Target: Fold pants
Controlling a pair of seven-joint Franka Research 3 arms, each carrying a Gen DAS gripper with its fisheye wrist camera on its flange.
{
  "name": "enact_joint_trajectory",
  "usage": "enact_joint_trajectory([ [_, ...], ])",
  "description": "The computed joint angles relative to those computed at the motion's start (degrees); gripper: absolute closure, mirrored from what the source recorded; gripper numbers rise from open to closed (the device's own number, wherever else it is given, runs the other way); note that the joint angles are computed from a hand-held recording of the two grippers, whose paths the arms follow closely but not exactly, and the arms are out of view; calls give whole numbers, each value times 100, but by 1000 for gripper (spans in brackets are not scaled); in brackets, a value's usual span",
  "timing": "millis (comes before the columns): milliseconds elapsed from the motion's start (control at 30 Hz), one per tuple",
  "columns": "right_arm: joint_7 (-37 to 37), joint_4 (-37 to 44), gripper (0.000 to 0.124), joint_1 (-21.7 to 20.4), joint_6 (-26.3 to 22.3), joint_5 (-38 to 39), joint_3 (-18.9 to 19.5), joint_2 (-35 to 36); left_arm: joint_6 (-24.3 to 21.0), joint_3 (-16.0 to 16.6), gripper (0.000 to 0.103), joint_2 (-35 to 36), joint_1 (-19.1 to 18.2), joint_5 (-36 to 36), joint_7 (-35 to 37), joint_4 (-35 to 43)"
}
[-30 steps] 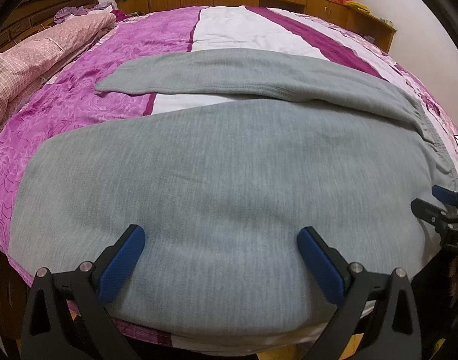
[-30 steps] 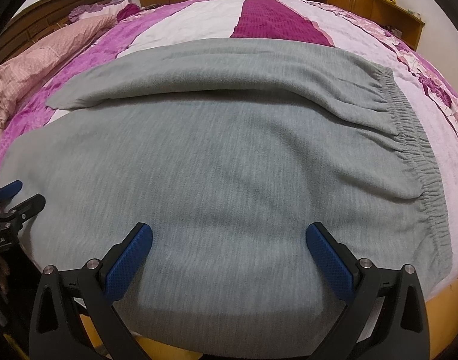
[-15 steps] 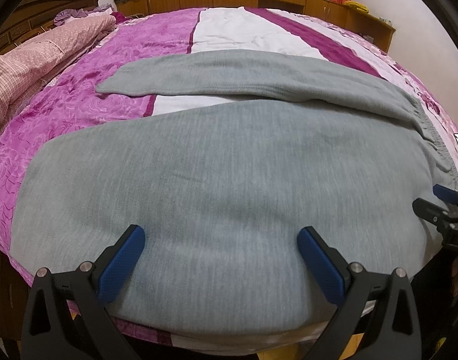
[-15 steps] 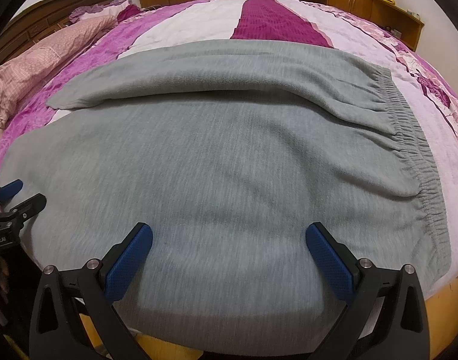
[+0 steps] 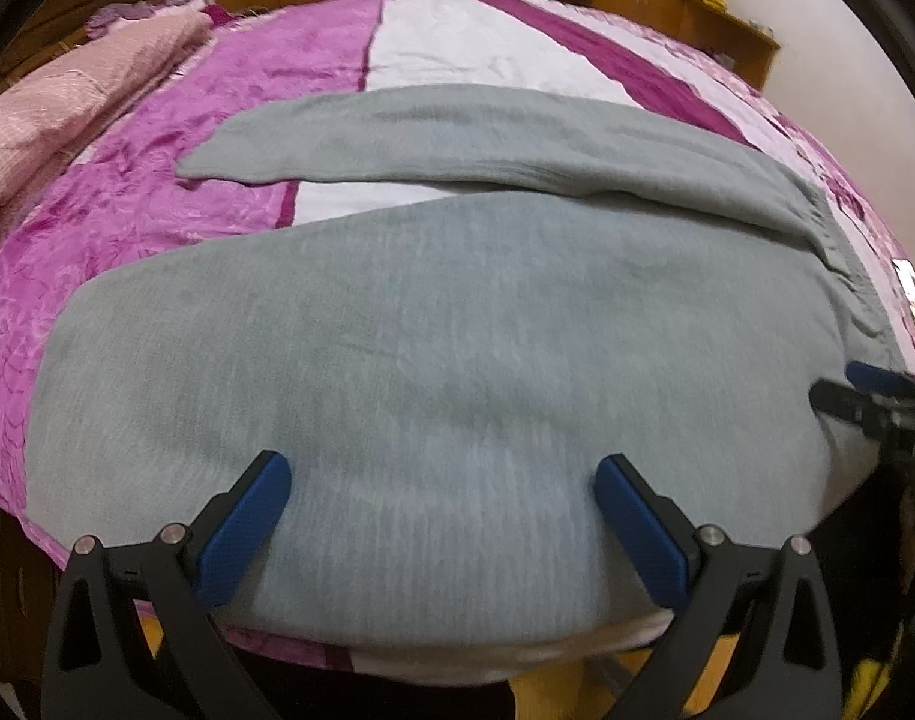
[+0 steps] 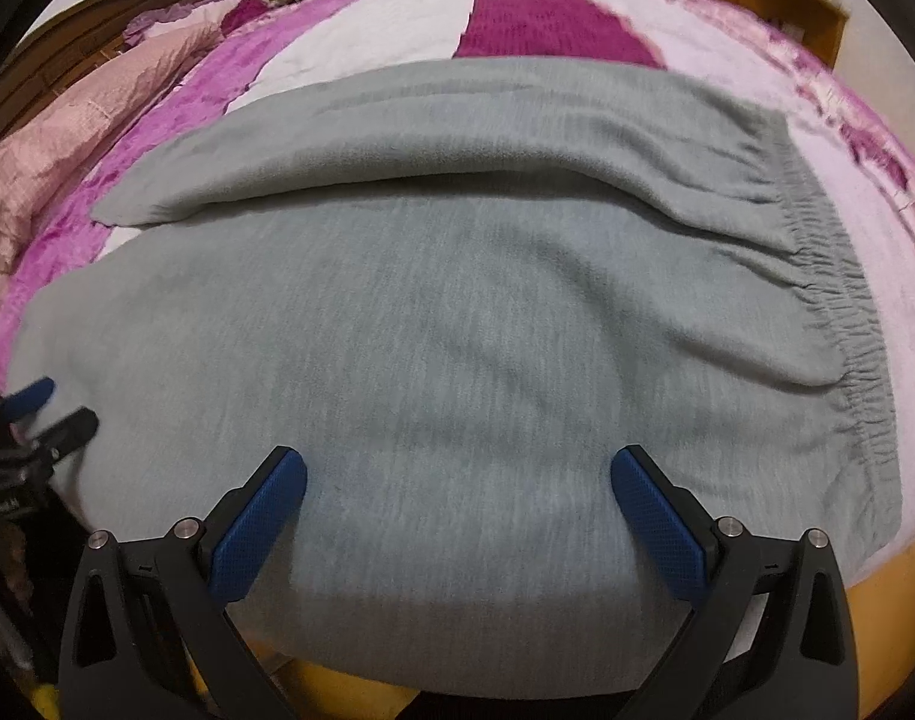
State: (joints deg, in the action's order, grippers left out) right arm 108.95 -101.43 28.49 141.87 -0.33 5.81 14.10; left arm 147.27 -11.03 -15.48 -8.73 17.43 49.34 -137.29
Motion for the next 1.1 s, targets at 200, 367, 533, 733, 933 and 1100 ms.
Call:
enact_joint_trajectory([
  [200,-943,-150,25,-513,72,1774,246,-198,-513,340,1,49,-265,-1062,1310,297],
  [367,-1217,-32,25,-614,-124,1993,136,-309,-676,456,2,152,-144,-1604,1801,739],
  [533,-1091,332,25,-666,-185,1648,-26,-215,-840,376,2,681,111,-1199,2155,1654],
  [733,-644,1336,25,-687,-690,1079,-210,339,-1067,297,2,1483,364,-285,2038,2855],
  [933,-788,2448,25,-767,-1048,824,-291,953,-1158,328,2,2157,474,-3,2270,3899],
  [1100,-831,3381,26,-827,-1447,769,-356,1595,-1591,373,2,2886,454,-42,2223,4827],
])
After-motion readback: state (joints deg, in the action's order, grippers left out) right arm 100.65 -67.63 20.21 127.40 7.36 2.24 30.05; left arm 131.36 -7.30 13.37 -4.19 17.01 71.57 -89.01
